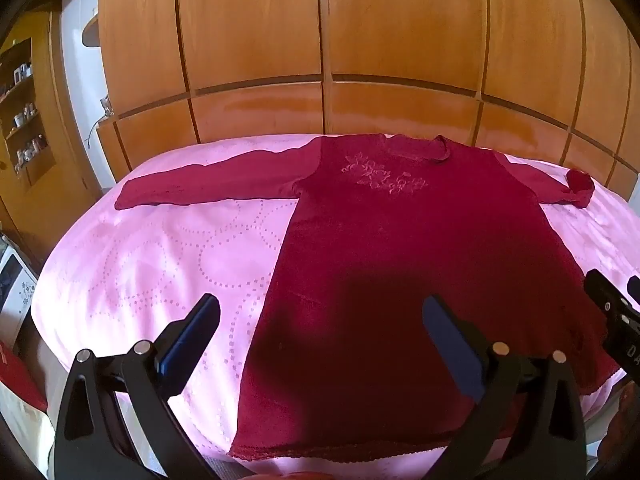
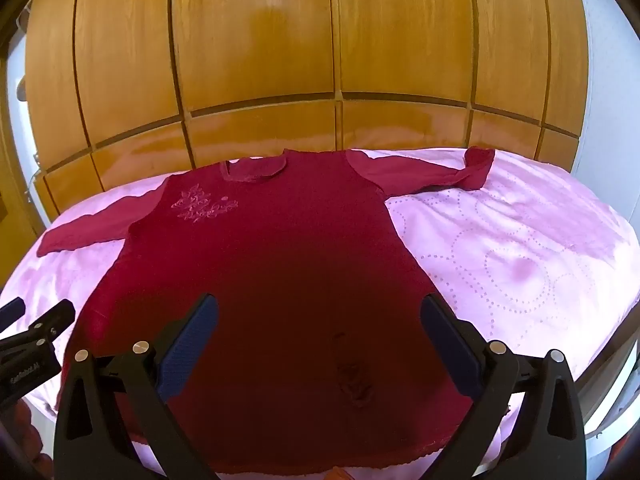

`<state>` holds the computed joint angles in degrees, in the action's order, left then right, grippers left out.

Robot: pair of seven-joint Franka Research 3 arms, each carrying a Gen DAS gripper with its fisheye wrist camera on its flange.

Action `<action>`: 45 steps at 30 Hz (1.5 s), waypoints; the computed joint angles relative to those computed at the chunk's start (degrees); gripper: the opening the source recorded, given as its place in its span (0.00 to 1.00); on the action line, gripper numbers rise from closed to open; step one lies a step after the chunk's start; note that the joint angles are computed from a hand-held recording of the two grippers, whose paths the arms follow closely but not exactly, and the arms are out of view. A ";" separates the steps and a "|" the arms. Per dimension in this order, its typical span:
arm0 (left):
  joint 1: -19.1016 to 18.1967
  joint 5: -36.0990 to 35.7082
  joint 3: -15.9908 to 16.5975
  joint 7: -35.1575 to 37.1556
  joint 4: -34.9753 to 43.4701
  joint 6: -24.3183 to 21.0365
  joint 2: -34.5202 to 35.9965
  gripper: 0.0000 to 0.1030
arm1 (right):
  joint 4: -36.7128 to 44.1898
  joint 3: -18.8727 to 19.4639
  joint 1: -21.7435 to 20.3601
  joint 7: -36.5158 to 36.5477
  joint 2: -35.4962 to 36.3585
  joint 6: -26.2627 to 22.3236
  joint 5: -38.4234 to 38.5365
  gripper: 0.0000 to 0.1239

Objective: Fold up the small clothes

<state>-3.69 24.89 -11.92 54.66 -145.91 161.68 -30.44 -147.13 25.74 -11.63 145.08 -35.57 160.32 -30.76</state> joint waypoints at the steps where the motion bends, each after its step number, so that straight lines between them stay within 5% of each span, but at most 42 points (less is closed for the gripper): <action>1: -0.10 -0.08 0.08 0.07 0.09 -0.15 0.04 0.98 | -0.15 -0.15 0.15 -0.06 -0.08 0.05 0.04 0.81; 45: -1.18 -2.04 0.86 0.70 1.27 -2.79 1.23 0.98 | -0.02 -2.61 3.18 -4.07 1.44 -0.75 3.00 0.81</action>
<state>-4.87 22.85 -11.06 55.36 -144.63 158.89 -29.21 -147.15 23.13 -8.46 141.01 -34.14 159.57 -27.76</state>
